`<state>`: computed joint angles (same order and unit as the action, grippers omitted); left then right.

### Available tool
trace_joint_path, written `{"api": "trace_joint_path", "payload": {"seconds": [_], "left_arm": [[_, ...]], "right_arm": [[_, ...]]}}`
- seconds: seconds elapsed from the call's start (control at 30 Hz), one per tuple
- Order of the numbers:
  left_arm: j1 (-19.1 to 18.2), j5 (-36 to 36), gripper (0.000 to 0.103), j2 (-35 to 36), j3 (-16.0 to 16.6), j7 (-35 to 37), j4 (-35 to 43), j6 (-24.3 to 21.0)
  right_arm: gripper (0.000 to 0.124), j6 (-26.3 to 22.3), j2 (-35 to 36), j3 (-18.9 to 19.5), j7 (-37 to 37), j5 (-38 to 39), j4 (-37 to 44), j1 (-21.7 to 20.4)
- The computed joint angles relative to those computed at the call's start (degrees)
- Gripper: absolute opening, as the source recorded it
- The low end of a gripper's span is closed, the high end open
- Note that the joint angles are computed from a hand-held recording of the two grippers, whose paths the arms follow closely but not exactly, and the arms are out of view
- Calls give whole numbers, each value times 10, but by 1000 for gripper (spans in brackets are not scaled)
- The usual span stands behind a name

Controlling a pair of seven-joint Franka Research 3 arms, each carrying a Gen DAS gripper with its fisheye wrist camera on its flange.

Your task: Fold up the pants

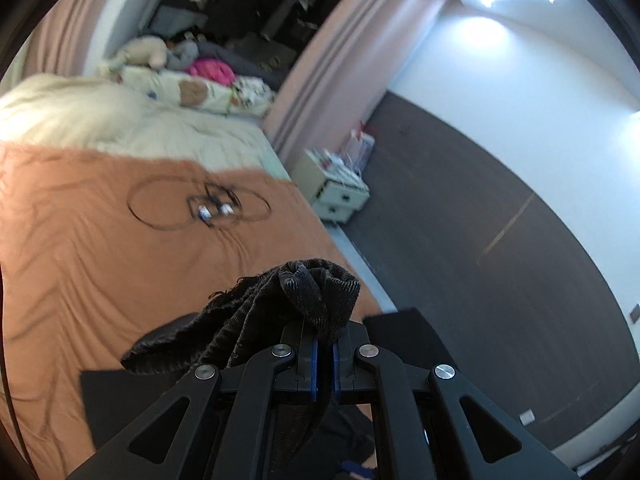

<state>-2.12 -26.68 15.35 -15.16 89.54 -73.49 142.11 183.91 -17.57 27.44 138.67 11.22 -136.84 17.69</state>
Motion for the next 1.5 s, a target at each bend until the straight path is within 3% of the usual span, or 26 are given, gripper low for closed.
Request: {"api": "trace_joint_path", "payload": {"seconds": [0.17, 0.47, 0.83, 0.9, 0.97, 1.0, 1.03, 1.2, 1.5], "left_arm": [[-12, -19, 5, 31, -23, 27, -7, -12], [-42, -30, 5, 83, -51, 39, -8, -41], [-65, -40, 6, 107, -70, 71, -31, -68], [-73, -30, 13, 120, -68, 66, -19, -80], [-66, -37, 39, 127, -76, 74, -13, -114], [-60, -49, 60, 128, -80, 84, -13, -128], [-53, -61, 72, 116, -84, 97, -31, -130], [-40, -82, 75, 40, -61, 139, -131, -106], [-19, -92, 75, -85, 12, 141, -306, -35]], "right_arm": [[70, -22, -74, 22, 33, 2, -48, -27], [71, -91, -200, 19, 88, 2, -119, -21], [71, -183, -303, 11, 147, -24, -154, -5], [71, -185, -295, 7, 146, -32, -147, -5], [71, -193, -287, 4, 141, -41, -136, -6], [71, -202, -286, 4, 139, -47, -130, -8], [71, -212, -286, 4, 134, -55, -122, -9], [71, -248, -263, -5, 98, -89, -79, -16], [71, -351, -121, -34, -42, -162, 74, 2]]}}
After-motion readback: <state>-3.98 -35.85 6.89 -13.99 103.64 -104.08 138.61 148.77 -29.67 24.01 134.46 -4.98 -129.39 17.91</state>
